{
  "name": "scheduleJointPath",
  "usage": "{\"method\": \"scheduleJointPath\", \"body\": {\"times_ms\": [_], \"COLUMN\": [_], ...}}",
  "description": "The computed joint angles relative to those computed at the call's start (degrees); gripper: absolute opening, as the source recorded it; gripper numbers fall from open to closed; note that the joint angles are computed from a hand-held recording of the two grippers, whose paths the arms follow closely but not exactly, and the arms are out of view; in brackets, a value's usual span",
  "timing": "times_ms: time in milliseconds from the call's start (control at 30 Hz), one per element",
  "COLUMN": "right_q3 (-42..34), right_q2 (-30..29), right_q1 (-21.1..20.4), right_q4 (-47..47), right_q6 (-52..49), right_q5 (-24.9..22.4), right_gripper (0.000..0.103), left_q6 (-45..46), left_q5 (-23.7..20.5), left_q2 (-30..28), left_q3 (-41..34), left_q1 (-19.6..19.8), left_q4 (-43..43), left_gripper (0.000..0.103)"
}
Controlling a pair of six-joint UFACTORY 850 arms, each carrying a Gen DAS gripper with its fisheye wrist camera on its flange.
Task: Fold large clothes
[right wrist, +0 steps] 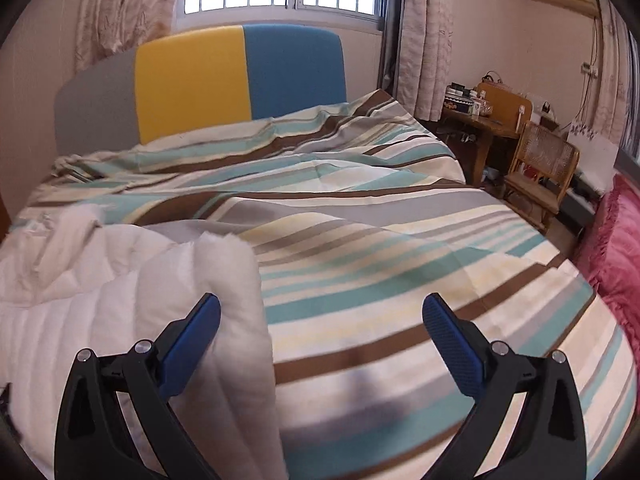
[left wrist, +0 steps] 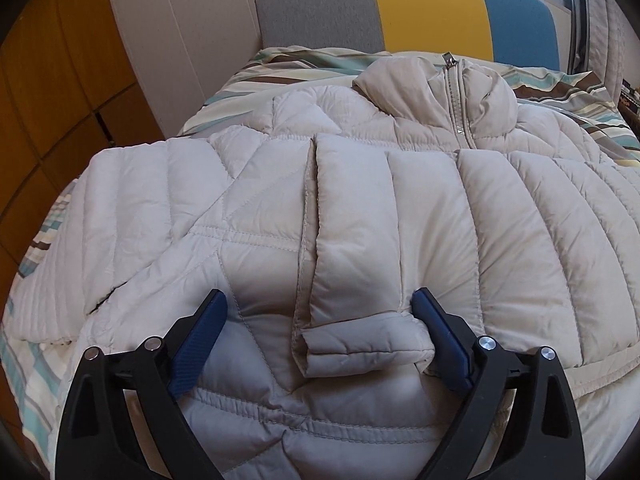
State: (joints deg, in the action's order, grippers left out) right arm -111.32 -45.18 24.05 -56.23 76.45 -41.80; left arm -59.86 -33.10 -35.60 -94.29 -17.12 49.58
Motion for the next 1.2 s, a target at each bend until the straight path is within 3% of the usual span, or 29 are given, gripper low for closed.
{"method": "scheduleJointPath", "body": {"times_ms": [33, 100, 367, 433, 533, 600, 700, 867, 1000, 1133, 1200], "right_q3": [-4.5, -9.9, -9.5, -7.7, 1.2, 11.4, 19.0, 18.0, 13.1, 13.0, 12.9], "right_q2": [-3.3, -7.4, -8.6, -7.1, -0.1, 7.7, 13.2, 11.0, 6.4, 5.9, 5.6], "right_q1": [-0.1, -0.6, -2.4, -2.6, -1.1, -0.1, 1.5, 2.7, 1.7, 3.2, 3.7], "right_q4": [2.8, 7.5, 12.5, 12.8, 3.1, -1.7, -1.1, 3.4, 13.7, 7.9, 5.9], "right_q6": [-4.8, -11.5, -15.8, -16.3, -6.6, 2.7, 5.8, 2.1, -8.3, -4.6, -3.5], "right_q5": [-4.1, -7.9, -5.0, -3.9, -3.8, 1.9, 6.6, 4.4, 3.8, 1.0, -0.3], "right_gripper": [0.101, 0.101, 0.101, 0.101, 0.101, 0.101, 0.101, 0.101, 0.101, 0.101, 0.101], "left_q6": [0.2, 0.6, 1.4, 1.3, 1.2, 1.2, 1.2, 1.4, 1.4, 2.5, 6.1], "left_q5": [0.2, 0.4, 1.3, 1.3, 1.2, 1.2, 1.1, 1.4, 0.9, 0.8, 3.6], "left_q2": [-0.1, -0.3, -0.6, -0.6, -0.5, -0.4, -0.5, -0.2, -0.4, -0.4, 1.0], "left_q3": [-0.1, -0.3, -0.5, -0.5, -0.4, -0.4, -0.4, -0.2, -0.4, -0.8, 0.5], "left_q1": [0.1, 0.2, 0.7, 0.7, 0.6, 0.6, 0.6, 0.8, 0.7, 0.7, 1.7], "left_q4": [-0.3, -0.8, -1.9, -1.8, -1.7, -1.6, -1.6, -1.8, -1.8, -3.1, -7.3], "left_gripper": [0.094, 0.095, 0.096, 0.096, 0.096, 0.096, 0.096, 0.096, 0.097, 0.099, 0.100]}}
